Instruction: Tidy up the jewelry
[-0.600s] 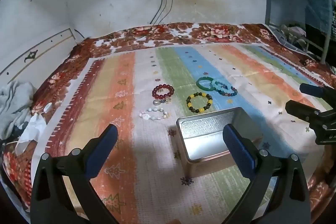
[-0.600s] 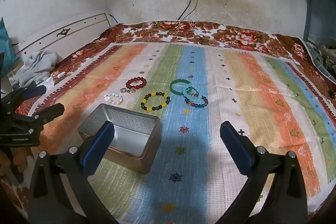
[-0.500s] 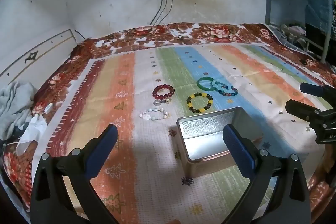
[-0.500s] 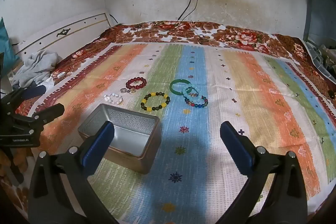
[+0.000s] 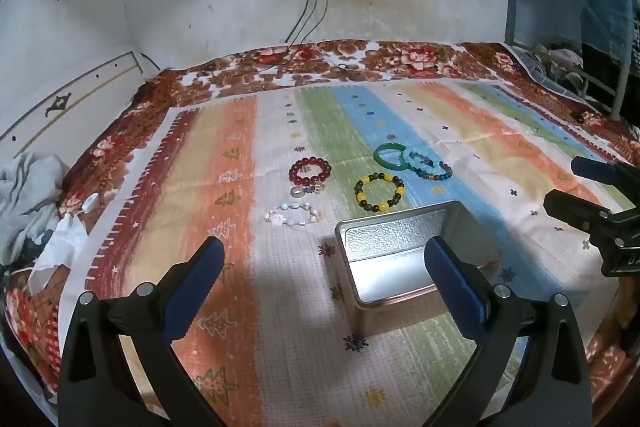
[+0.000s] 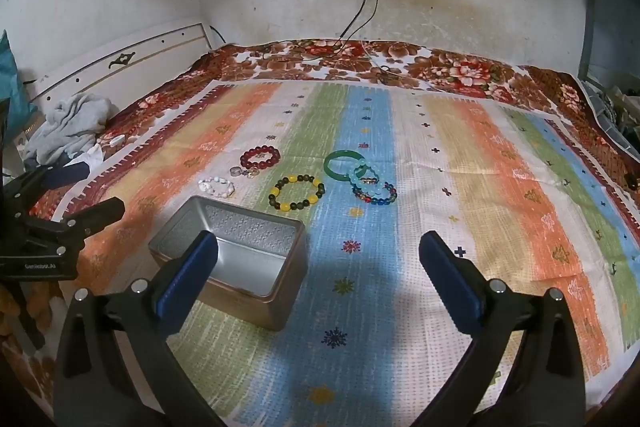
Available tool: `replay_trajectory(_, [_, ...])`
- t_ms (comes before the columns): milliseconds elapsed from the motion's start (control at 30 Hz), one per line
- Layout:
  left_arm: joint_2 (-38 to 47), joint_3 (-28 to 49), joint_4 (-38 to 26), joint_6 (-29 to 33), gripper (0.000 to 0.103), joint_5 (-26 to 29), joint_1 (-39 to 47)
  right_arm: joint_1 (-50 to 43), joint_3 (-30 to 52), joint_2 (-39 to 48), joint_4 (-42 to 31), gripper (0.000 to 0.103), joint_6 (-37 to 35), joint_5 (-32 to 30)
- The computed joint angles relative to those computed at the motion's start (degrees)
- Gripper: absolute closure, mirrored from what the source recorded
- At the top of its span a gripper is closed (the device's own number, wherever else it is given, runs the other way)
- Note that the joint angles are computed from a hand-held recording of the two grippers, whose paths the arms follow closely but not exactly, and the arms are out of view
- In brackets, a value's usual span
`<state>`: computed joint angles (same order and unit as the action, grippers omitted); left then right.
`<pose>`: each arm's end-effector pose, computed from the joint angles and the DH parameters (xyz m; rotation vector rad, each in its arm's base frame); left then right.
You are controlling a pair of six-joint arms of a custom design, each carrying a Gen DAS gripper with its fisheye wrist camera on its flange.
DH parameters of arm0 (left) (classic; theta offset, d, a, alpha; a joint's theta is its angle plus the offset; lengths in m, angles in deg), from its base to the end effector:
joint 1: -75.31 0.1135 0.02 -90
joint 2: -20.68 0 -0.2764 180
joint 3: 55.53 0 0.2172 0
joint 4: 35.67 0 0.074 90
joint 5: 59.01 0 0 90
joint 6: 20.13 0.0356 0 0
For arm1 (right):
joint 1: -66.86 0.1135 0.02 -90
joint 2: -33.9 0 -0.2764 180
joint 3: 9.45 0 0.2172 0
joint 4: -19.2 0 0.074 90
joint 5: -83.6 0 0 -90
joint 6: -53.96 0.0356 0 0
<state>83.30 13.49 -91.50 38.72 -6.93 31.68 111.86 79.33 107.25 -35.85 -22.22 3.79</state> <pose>0.1419 -0.1050 0.3056 -0.0385 2.2151 0.1066 0.1700 0.1611 0.3666 -0.5186 2.2129 0.3481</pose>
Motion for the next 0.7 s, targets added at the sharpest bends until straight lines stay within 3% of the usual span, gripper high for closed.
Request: replay_trajectory(700, [-0.4, -0.5, -0.3, -0.4, 0.005, 0.7, 1.8, -0.2, 0.5, 0.3, -0.4, 0.004, -0.3, -0.2])
